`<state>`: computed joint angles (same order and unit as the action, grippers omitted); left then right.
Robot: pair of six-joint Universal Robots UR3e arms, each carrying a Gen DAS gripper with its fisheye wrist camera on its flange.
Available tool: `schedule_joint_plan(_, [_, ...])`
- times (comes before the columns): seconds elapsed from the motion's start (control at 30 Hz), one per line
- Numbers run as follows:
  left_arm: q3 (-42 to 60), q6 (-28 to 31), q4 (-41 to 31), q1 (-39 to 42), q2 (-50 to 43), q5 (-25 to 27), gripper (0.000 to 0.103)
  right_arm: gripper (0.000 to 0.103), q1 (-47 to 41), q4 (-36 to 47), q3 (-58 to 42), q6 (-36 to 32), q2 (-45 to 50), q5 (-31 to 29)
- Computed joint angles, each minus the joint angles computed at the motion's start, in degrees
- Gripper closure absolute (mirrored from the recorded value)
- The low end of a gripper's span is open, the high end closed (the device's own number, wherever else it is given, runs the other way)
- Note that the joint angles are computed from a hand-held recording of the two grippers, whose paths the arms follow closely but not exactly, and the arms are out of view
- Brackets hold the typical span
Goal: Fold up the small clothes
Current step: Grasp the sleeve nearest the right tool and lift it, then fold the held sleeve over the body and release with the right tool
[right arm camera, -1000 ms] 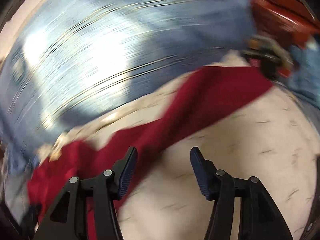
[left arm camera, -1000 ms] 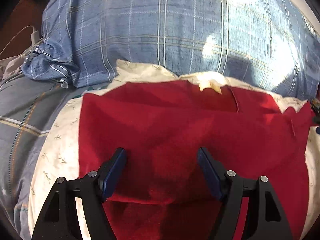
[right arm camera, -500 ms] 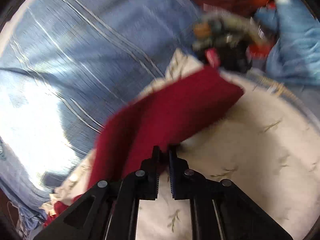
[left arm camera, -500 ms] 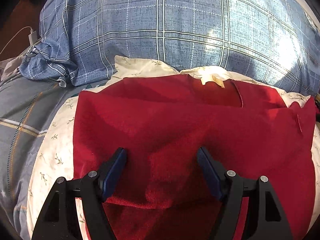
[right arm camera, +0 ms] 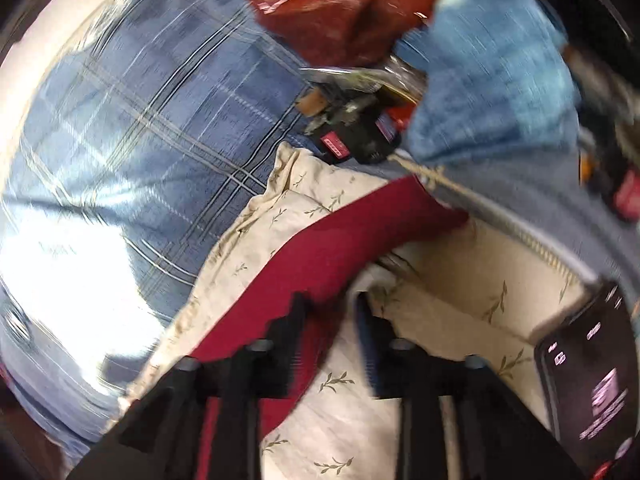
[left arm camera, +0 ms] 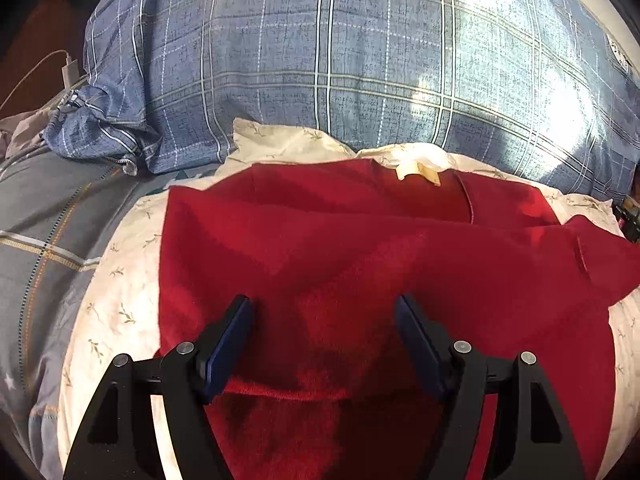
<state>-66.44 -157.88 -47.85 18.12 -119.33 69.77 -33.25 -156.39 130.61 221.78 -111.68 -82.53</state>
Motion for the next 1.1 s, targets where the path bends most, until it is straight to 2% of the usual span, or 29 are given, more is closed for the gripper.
schedule_joint_plan(0.03, [-0.19,-0.05,0.06,0.11,0.40,-0.09,0.030,0.055,-0.46,-0.27,0.75,0.66,-0.58,0.38])
schedule_joint_plan(0.1, [-0.01,-0.19,-0.38,0.29,0.99,-0.22,0.030,0.055,-1.61,-1.17,2.21,1.74,-1.71,1.12])
schedule_joint_plan(0.23, [-0.61,-0.09,0.06,-0.17,2.17,0.32,0.030,0.055,-4.79,-9.58,4.53,1.78,0.84,7.54])
schedule_joint_plan(0.33, [-0.32,0.07,-0.43,-0.75,2.38,0.94,0.030,0.056,-2.46,-14.27,2.85,2.22,5.45,4.61])
schedule_joint_plan(0.37, [0.08,0.02,-0.78,-0.94,2.23,1.02,0.030,0.059,-1.90,-14.54,1.63,1.34,7.18,3.78])
schedule_joint_plan(0.4, [0.28,-0.13,-1.16,-1.13,2.27,1.02,0.030,0.076,-1.84,-15.44,0.96,0.04,8.62,4.10])
schedule_joint_plan(0.43, [0.43,-0.10,-1.58,-1.18,2.32,0.85,0.030,0.098,-1.15,-16.18,0.29,-0.48,9.80,3.31])
schedule_joint_plan(0.5, [0.75,-0.19,-2.28,-1.32,2.41,0.71,0.030,0.097,-0.43,-16.83,0.19,-1.19,9.25,3.04])
schedule_joint_plan(0.57, [1.21,-0.42,-3.11,-1.12,2.49,0.31,0.030,0.097,-0.23,-18.85,0.52,-2.19,6.44,6.74])
schedule_joint_plan(0.63, [2.13,-0.64,-3.91,-0.73,2.27,-0.29,0.030,0.097,2.86,-18.71,-1.98,-4.22,4.79,6.69])
schedule_joint_plan(0.7, [3.64,-1.39,-4.71,-0.17,1.72,-0.87,0.030,0.097,11.92,-17.28,-9.32,-7.33,6.47,3.81])
schedule_joint_plan(0.73, [4.49,-1.98,-5.12,0.27,1.44,-1.34,0.030,0.097,16.48,-16.81,-12.88,-7.75,8.75,0.90])
schedule_joint_plan(0.8, [6.44,-3.08,-6.03,1.25,0.74,-2.19,0.030,0.097,26.37,-13.34,-23.51,-11.41,15.72,-1.13])
schedule_joint_plan(0.9, [7.85,-4.71,-6.10,3.05,0.32,-3.62,0.030,0.097,39.73,-8.81,-41.51,-14.63,31.36,-3.38])
schedule_joint_plan(0.93, [7.74,-5.13,-5.86,3.33,0.35,-3.79,0.030,0.097,42.62,-6.78,-47.51,-18.19,37.36,-0.44])
schedule_joint_plan(0.97, [7.83,-5.52,-5.81,3.75,0.24,-4.04,0.030,0.097,45.76,-4.70,-53.51,-17.97,42.80,-2.29])
schedule_joint_plan(1.03, [7.40,-5.97,-5.72,4.57,0.16,-4.49,0.030,0.095,50.40,2.14,-65.51,-19.13,53.33,-4.17])
schedule_joint_plan(1.1, [7.21,-5.57,-6.52,5.12,-0.20,-4.58,0.030,0.092,52.12,10.52,-76.76,-19.74,63.34,-1.64])
